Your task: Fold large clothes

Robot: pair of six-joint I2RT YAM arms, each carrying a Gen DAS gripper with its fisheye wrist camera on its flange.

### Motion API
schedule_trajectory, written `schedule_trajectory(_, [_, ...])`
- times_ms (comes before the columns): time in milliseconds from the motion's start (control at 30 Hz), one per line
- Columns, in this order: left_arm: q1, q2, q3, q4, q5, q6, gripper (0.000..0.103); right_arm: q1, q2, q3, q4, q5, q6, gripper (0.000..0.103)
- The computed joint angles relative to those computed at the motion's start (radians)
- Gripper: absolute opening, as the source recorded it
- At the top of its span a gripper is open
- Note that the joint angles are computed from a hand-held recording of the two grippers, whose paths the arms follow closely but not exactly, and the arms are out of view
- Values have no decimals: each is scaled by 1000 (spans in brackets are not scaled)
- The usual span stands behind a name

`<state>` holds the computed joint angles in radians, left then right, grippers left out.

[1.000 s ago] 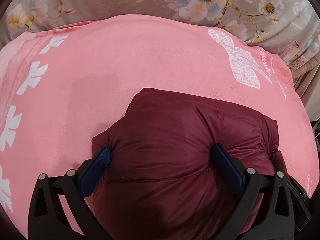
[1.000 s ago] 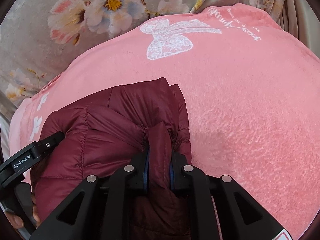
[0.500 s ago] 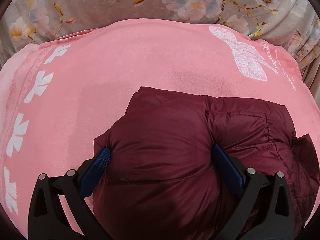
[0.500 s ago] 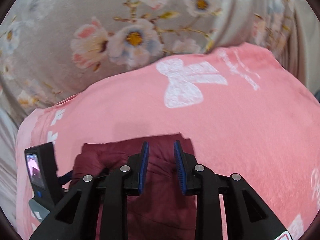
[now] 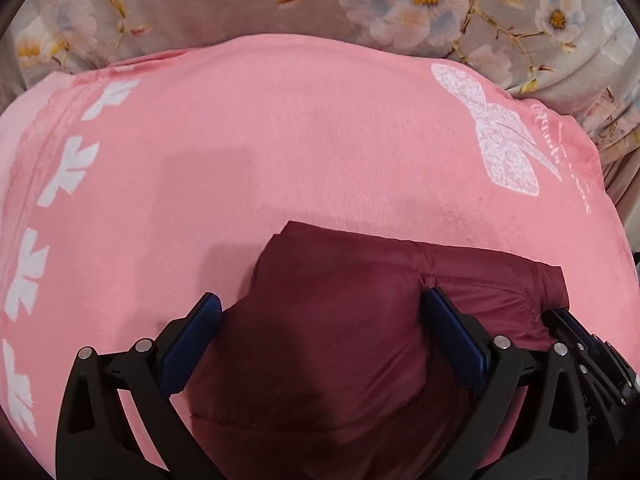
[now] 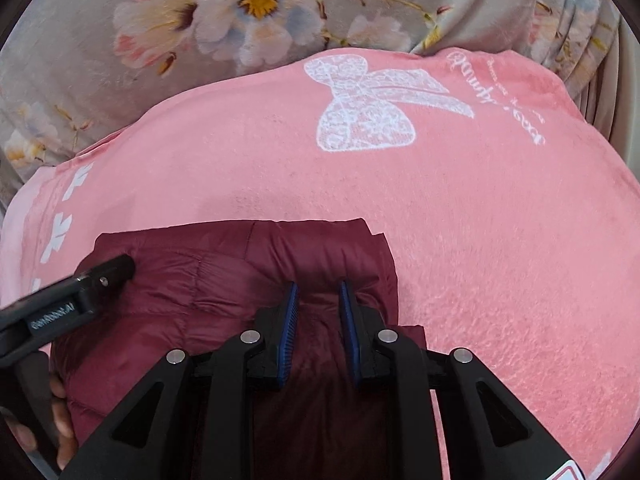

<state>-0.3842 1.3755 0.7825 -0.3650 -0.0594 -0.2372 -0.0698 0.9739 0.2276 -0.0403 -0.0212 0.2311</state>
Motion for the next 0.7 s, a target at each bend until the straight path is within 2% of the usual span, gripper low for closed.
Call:
schedule_trajectory(67, [1, 3, -12, 19, -2, 1, 98, -31, 37, -20, 59, -43, 4, 18])
schedule_trajectory(267, [15, 28, -35, 65, 22, 1, 98, -40, 107, -49, 170, -72, 26, 18])
schedule_trajectory(700, [-22, 40, -53, 110, -47, -6, 98, -85, 151, -71, 251, -147, 32, 18])
